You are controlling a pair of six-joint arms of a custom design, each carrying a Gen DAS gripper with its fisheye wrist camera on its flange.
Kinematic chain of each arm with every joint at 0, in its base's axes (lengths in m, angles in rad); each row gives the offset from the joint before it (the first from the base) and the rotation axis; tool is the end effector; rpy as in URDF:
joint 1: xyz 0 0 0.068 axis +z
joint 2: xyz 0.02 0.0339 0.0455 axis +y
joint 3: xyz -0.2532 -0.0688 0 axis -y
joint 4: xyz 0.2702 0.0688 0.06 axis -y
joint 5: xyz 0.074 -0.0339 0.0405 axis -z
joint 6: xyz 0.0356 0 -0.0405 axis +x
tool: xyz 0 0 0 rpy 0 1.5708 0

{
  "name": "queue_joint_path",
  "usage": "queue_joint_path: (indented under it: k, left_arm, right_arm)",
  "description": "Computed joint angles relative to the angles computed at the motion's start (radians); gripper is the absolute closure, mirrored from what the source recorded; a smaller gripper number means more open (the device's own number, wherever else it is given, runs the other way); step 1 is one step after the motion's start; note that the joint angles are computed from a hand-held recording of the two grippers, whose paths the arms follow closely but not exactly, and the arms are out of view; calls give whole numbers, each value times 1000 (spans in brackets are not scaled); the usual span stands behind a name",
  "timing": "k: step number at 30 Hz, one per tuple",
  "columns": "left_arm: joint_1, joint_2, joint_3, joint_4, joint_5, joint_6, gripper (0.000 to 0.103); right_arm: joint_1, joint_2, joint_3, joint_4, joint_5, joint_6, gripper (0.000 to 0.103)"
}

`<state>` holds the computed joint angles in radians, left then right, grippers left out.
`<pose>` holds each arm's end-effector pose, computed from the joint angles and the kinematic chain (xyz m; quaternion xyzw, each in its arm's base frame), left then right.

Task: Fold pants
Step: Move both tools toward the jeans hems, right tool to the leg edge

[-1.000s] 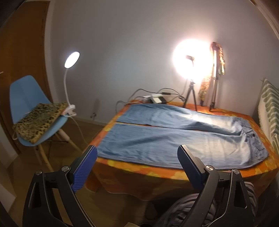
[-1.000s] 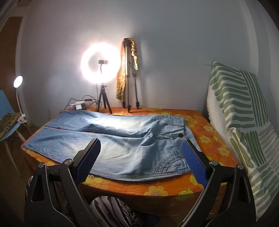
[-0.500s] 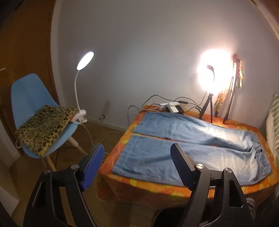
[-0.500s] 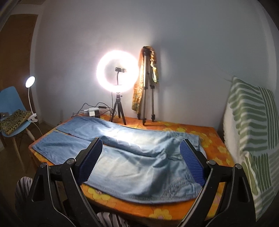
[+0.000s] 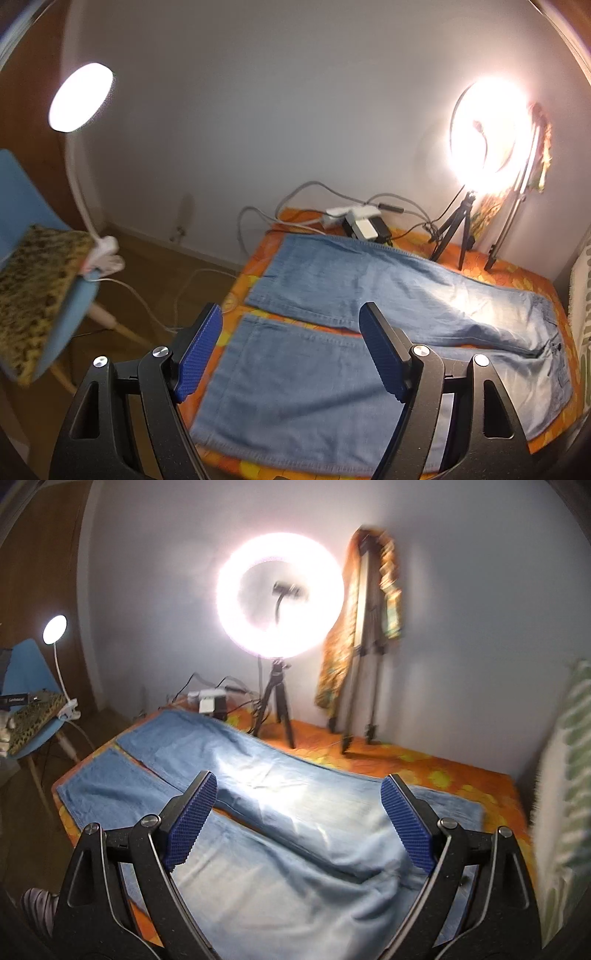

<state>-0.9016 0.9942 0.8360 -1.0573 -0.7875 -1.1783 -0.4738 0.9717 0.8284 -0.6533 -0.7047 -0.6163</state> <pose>0.1393 -0.1355 0.2495 -0.1925 0.8909 0.0504 0.4083 0.2098 -0.0816 0.2711 -0.1918 0.8576 0.0896 0.4687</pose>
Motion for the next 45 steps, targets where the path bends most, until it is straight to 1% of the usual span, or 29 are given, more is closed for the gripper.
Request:
queue_joint_path:
  k: [2, 3, 5, 6, 8, 10, 11, 15, 18, 20, 22, 23, 24, 27, 30, 32, 37, 41, 44, 45]
  left_arm:
    - [118, 50, -29, 163, 80, 145, 26]
    - [164, 73, -34, 219, 114, 198, 26]
    - [255, 170, -29, 355, 189, 298, 27]
    - [289, 228, -18, 416, 220, 337, 27]
    - [339, 334, 17, 504, 269, 390, 27]
    - [375, 433, 61, 566, 305, 426, 26]
    - [384, 475, 80, 589, 317, 438, 27]
    - [407, 634, 166, 651, 358, 488, 27]
    - [426, 741, 244, 677, 384, 522, 26]
    - [449, 799, 290, 692, 407, 544, 26]
    - [477, 860, 350, 700, 411, 566, 26]
    - [491, 875, 364, 705, 418, 569, 26]
    - [523, 893, 384, 710, 447, 571, 26]
    - [596, 944, 437, 713, 499, 541, 26]
    - [686, 1010, 503, 708, 590, 522, 26]
    - [741, 1061, 548, 710, 666, 495, 26]
    - [808, 1198, 665, 728, 788, 405, 26]
    - [817, 1294, 756, 730, 816, 331, 26]
    - [822, 1328, 769, 768, 841, 255, 27]
    - [818, 1332, 770, 776, 834, 240, 28]
  right_arm:
    - [112, 146, 40, 103, 79, 54, 10]
    - [157, 212, 57, 156, 115, 75, 10]
    - [227, 372, 119, 233, 173, 86, 10]
    - [260, 445, 150, 266, 207, 88, 12]
    - [308, 601, 235, 301, 260, 73, 20]
    - [339, 761, 346, 298, 298, 61, 24]
    - [350, 837, 405, 293, 315, 56, 24]
    - [369, 1075, 618, 262, 321, 78, 24]
    - [395, 1203, 754, 219, 307, 85, 24]
    - [421, 1278, 832, 198, 312, 62, 24]
    - [440, 1337, 892, 177, 318, 38, 24]
    - [448, 1356, 910, 174, 324, 31, 24]
    - [455, 1381, 936, 164, 329, 24, 24]
    - [466, 1428, 976, 153, 350, 7, 24]
    - [468, 1458, 997, 147, 372, -25, 24]
    - [468, 1466, 1004, 145, 383, -43, 24]
    - [456, 1515, 1075, 118, 413, -72, 24]
    - [455, 1527, 1090, 115, 422, -81, 24]
    - [456, 1527, 1087, 130, 424, -85, 24]
    - [464, 1532, 1092, 133, 427, -78, 24]
